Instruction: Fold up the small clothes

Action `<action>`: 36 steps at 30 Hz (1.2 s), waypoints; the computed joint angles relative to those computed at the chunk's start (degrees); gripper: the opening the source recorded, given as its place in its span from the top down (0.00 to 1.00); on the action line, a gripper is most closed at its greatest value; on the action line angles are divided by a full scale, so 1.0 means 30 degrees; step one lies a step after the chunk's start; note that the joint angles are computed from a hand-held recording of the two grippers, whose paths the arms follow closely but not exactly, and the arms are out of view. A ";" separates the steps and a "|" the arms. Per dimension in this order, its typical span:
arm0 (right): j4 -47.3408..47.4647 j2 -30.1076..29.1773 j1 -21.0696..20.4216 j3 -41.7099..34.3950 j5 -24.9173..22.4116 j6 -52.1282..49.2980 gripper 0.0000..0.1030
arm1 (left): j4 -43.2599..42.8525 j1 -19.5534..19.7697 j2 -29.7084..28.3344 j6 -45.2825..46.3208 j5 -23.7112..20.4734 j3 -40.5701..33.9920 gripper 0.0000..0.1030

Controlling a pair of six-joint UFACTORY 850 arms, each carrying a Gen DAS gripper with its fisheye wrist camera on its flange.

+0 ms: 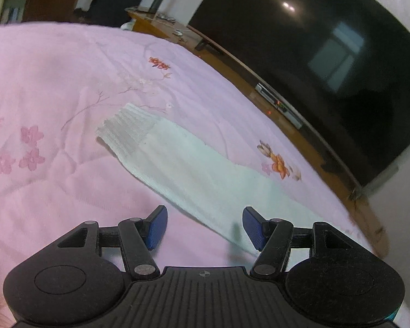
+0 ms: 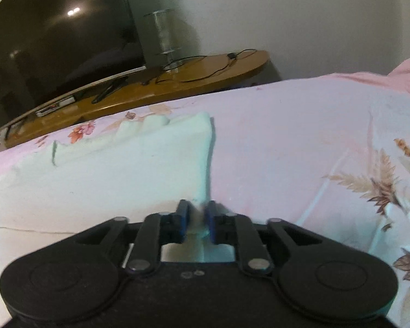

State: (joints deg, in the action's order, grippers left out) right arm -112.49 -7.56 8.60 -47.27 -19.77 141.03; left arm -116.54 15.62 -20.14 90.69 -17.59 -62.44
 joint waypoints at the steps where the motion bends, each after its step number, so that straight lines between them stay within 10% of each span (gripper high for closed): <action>1: -0.0216 0.0154 0.0162 0.0115 -0.0395 0.0369 0.73 | -0.0159 0.0124 -0.0101 -0.0314 -0.0352 -0.0023 0.40; 6: -0.1410 0.1134 0.0667 0.0814 -0.0996 0.0516 0.68 | -0.0862 0.0967 -0.0977 -0.2930 -0.2793 -0.0373 0.40; 11: -0.2244 0.2069 0.0942 0.1412 -0.0914 0.0953 0.64 | -0.1925 0.1489 -0.2005 -0.4720 -0.3826 -0.0785 0.81; 18: -0.1031 0.2477 0.0191 0.1664 -0.0355 0.0593 0.63 | -0.3678 0.1466 -0.2633 -0.3355 -0.3925 -0.0903 0.94; 23: -0.1046 0.2657 -0.0103 0.1973 -0.0086 0.1015 0.63 | -0.5679 -0.1045 -0.1505 0.6638 0.2725 -0.2356 0.98; 28: -0.1266 0.2977 -0.0075 0.2207 -0.0183 0.1330 0.63 | -1.2174 -0.3474 -0.0122 1.5891 0.0503 -0.1743 0.98; 36: -0.0828 0.3931 -0.0010 0.2855 -0.0388 0.1397 0.63 | -1.0087 -0.8366 -0.0597 1.6972 0.1093 -0.2945 0.98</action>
State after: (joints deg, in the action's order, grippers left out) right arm -114.97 4.23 8.58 -38.71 -20.94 145.23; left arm -146.80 -9.48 -21.93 141.60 -14.31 -71.28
